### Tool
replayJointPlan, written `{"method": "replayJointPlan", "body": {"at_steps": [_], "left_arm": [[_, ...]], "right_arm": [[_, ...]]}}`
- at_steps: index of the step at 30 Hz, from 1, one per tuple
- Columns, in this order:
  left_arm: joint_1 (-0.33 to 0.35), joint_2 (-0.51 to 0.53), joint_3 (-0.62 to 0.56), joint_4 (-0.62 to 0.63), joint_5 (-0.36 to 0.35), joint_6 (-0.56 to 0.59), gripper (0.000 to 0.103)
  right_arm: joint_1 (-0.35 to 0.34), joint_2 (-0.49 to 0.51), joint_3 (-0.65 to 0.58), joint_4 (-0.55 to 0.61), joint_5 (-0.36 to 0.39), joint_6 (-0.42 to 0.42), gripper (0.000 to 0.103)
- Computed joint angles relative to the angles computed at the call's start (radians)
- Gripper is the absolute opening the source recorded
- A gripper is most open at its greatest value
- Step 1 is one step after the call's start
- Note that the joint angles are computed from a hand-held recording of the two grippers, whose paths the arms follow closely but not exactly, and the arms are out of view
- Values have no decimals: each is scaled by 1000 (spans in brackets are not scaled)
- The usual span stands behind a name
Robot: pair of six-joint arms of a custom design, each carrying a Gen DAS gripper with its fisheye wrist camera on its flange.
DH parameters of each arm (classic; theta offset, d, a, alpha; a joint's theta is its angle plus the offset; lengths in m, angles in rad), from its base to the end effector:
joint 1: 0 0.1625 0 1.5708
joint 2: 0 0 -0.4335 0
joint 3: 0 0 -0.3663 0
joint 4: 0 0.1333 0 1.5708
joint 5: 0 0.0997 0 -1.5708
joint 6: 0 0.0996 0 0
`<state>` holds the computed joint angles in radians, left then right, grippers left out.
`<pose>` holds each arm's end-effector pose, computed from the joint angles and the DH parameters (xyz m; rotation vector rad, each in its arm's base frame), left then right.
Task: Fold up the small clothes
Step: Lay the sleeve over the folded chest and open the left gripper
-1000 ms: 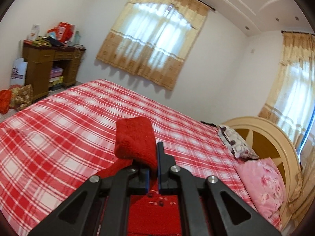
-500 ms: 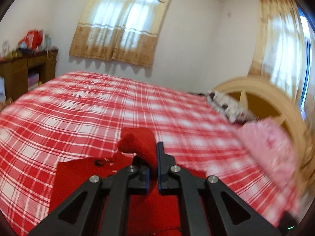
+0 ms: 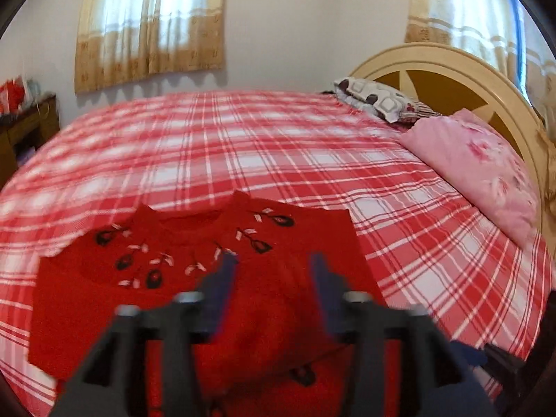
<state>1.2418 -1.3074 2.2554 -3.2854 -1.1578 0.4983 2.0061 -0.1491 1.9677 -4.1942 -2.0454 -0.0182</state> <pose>0.0148 -0.4929 0.2870 0.8147 2.3835 -0.9641 0.2786 -0.3908 -0.1178 0.3230 -2.5880 1.2102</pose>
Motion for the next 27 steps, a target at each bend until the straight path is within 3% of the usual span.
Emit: {"method": "replayJointPlan", "body": {"at_steps": [2, 4, 7, 13, 17, 21, 27], "left_arm": [[18, -42, 39, -50, -31, 79, 69], [37, -73, 50, -50, -6, 126, 69], [111, -137, 44, -15, -9, 171, 70], [270, -162, 35, -169, 81, 334, 78], [332, -149, -19, -86, 108, 270, 78], [347, -143, -44, -34, 64, 219, 78], [358, -100, -95, 26, 64, 162, 79]], "right_arm": [[1, 2, -2, 1, -4, -3, 75], [4, 6, -6, 2, -11, -6, 75], [10, 11, -13, 1, -25, -11, 75], [21, 23, -26, 7, -50, -23, 75], [29, 32, -36, 1, -69, -34, 75], [30, 36, -36, -15, -80, -29, 75], [20, 36, -33, -18, -85, -3, 75]]}}
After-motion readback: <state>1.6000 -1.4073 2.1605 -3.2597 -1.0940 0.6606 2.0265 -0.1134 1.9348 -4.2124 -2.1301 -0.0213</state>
